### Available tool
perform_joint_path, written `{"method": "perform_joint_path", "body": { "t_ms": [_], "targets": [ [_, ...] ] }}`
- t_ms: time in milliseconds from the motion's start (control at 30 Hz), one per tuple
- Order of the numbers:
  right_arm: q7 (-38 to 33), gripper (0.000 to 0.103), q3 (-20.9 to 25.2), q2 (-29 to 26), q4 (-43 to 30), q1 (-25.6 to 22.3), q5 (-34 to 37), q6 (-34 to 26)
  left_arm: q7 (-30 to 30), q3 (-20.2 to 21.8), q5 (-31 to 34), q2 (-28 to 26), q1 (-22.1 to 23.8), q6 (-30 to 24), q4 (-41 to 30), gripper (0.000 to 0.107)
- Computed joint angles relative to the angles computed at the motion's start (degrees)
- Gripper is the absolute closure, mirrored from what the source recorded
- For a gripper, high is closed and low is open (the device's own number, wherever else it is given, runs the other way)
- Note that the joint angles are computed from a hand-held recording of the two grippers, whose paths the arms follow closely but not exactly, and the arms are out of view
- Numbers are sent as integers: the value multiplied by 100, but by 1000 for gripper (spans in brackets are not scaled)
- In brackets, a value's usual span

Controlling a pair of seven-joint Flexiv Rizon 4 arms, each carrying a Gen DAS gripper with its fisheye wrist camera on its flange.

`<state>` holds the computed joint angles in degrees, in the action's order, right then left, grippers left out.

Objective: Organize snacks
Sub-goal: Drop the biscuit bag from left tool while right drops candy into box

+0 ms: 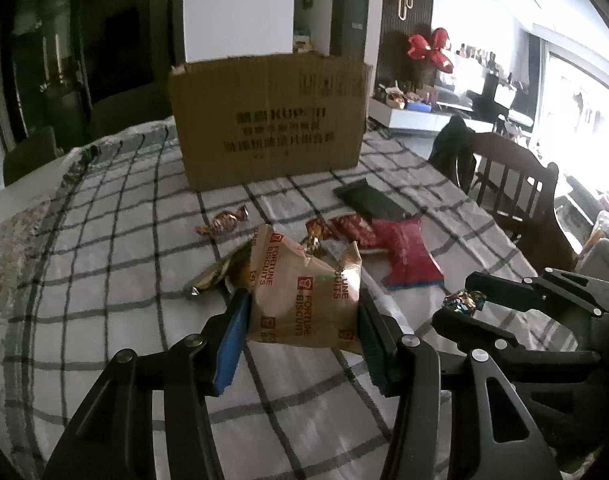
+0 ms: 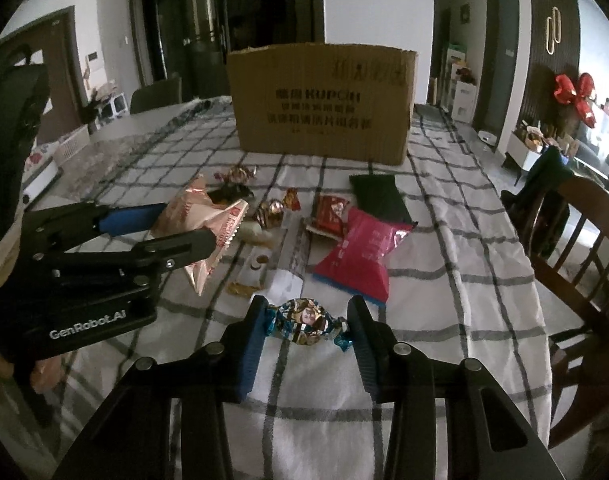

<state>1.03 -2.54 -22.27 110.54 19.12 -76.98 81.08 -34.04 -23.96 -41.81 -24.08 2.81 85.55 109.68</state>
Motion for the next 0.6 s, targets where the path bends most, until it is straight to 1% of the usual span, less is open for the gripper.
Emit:
{"method": "perform_joint_path", "body": {
  "t_ms": [100,200,400,600],
  "targets": [
    [235,61,-49,81,-22,4,-258,-35,6,-77,-78,83,35,86,25,56],
    [566,61,-23,134,-104,-106,-606,15,-4,-96,-100,152,30,163,25,56],
    [1295,61,130,200,-359,-419,-1355,37,157,-400,-303,205,198,391,-45,56],
    [1705,61,263,96,-750,-691,-1748,155,-72,-277,-151,131,114,348,-390,56]
  ]
}}
